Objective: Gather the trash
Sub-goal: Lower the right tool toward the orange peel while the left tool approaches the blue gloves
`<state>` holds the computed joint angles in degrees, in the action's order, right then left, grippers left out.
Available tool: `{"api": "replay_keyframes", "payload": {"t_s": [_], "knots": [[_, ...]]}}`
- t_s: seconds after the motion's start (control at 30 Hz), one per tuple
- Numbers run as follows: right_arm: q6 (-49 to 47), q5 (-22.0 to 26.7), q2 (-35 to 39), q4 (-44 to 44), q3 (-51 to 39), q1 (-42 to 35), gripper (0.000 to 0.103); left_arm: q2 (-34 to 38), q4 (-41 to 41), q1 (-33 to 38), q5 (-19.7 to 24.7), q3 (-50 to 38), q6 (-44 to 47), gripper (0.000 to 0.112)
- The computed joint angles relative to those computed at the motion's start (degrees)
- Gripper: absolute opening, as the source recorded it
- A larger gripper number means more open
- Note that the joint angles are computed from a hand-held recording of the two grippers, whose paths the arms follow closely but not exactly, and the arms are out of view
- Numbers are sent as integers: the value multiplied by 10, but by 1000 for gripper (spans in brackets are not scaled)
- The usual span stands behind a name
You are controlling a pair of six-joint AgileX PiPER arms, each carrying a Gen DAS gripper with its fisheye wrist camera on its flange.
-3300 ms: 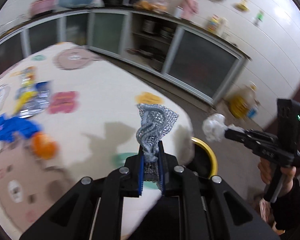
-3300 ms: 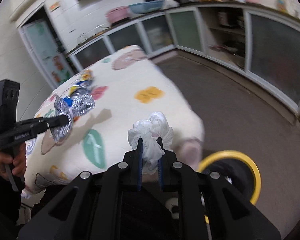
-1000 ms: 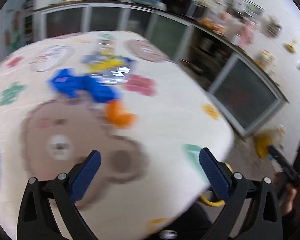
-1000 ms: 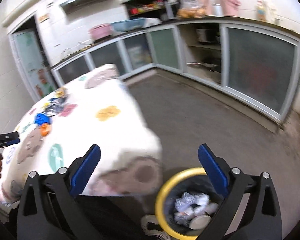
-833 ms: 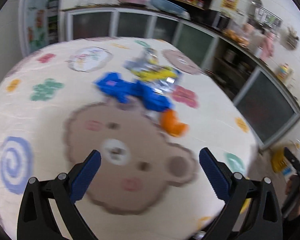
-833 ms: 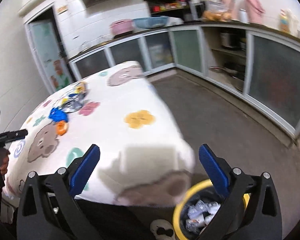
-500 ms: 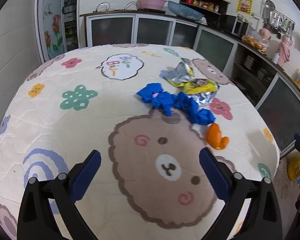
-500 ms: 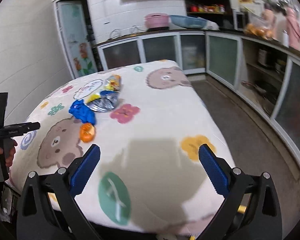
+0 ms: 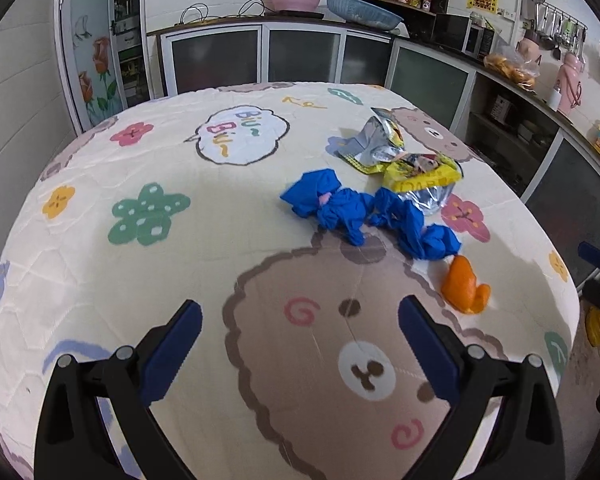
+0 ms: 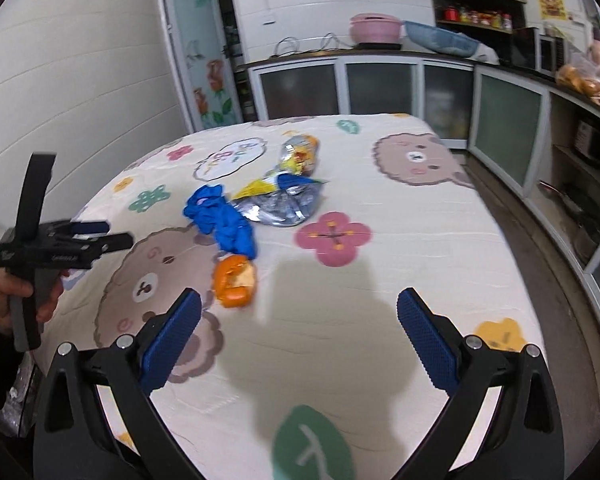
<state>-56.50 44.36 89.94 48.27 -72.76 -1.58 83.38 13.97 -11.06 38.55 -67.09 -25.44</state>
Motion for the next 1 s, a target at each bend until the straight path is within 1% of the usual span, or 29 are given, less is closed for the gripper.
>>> {"api": "replay_keyframes", "payload": {"t_s": [0.1, 0.2, 0.23, 0.37, 0.47, 0.6, 0.77, 1.0], "knots": [[-2, 3, 6, 1, -3, 13, 94, -1, 19, 3, 0, 0, -17, 95], [-5, 9, 11, 6, -6, 18, 94, -28, 5, 26, -24, 26, -6, 95], [-5, 10, 13, 5, -7, 19, 94, -36, 0, 34, -25, 32, -2, 95], [-4, 9, 20, 3, -9, 26, 94, -70, -13, 69, -21, 57, 6, 95], [1, 10, 26, 0, -13, 30, 94, -96, -12, 96, -4, 74, 6, 95], [10, 2, 32, -9, -14, 38, 94, -120, -19, 125, 5, 89, 18, 95], [14, -2, 38, -14, -15, 44, 93, -134, -34, 145, 9, 96, 32, 95], [19, -2, 36, -27, -16, 48, 91, -132, -59, 159, -4, 99, 49, 95]]}}
